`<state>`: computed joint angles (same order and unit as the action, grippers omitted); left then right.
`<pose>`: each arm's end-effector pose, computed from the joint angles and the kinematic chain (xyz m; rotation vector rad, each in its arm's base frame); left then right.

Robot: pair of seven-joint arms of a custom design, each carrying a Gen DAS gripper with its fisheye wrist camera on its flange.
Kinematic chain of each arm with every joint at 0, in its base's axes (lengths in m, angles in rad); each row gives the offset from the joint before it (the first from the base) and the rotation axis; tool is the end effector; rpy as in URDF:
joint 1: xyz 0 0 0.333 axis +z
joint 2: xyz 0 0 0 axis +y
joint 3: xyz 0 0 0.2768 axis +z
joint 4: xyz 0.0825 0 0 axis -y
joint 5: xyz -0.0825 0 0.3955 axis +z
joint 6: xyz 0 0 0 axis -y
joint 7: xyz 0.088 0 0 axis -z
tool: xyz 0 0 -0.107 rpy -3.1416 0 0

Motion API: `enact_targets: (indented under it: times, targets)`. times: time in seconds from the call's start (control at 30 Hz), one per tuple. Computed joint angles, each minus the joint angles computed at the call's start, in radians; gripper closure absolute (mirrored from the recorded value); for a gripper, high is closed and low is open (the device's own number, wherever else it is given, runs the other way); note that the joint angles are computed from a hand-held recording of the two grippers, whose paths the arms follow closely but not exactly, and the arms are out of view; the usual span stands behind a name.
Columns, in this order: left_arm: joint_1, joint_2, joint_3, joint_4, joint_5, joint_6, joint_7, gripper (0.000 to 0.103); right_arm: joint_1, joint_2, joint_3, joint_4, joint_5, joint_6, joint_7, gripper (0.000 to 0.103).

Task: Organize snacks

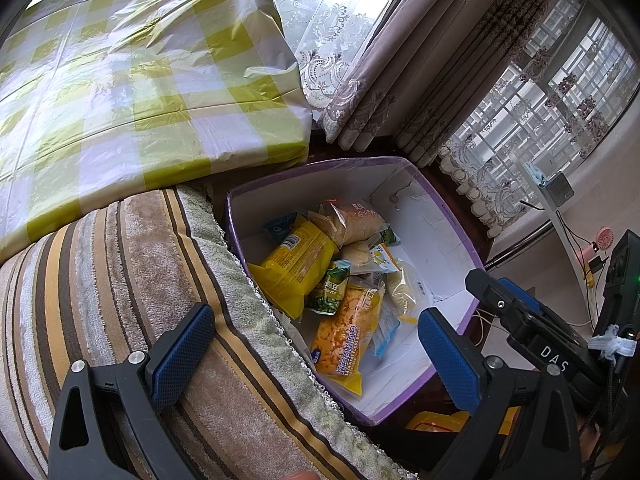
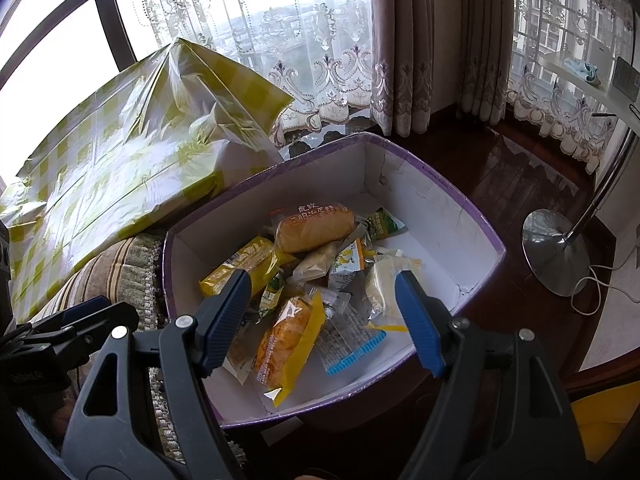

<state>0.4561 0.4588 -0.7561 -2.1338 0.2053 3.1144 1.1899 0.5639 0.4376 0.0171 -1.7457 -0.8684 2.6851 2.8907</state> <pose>0.5855 -0.1838 0.2779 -2.0619 1.9929 -1.0286 0.5601 0.3955 0.3284 -1.7449 1.8252 -0.6194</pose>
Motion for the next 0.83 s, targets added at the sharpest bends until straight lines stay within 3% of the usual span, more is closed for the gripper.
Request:
enact_targets:
  times: [0.7,0.77,0.83]
  targets:
    - [-0.001,0.003,0.004,-0.003,0.008,0.023,-0.002,0.001,0.003,-0.005,-0.004,-0.012,-0.008,0.007,0.016,0.026]
    - [0.028,0.011,-0.018,-0.008,0.021,0.043,-0.007,0.001,0.001,-0.008,-0.004,-0.016,-0.01,0.008,0.019,0.026]
    - [0.121,0.028,-0.101,-0.021,0.035,0.046,-0.007,0.0,0.002,-0.01,0.001,-0.01,-0.008,-0.002,0.009,0.026]
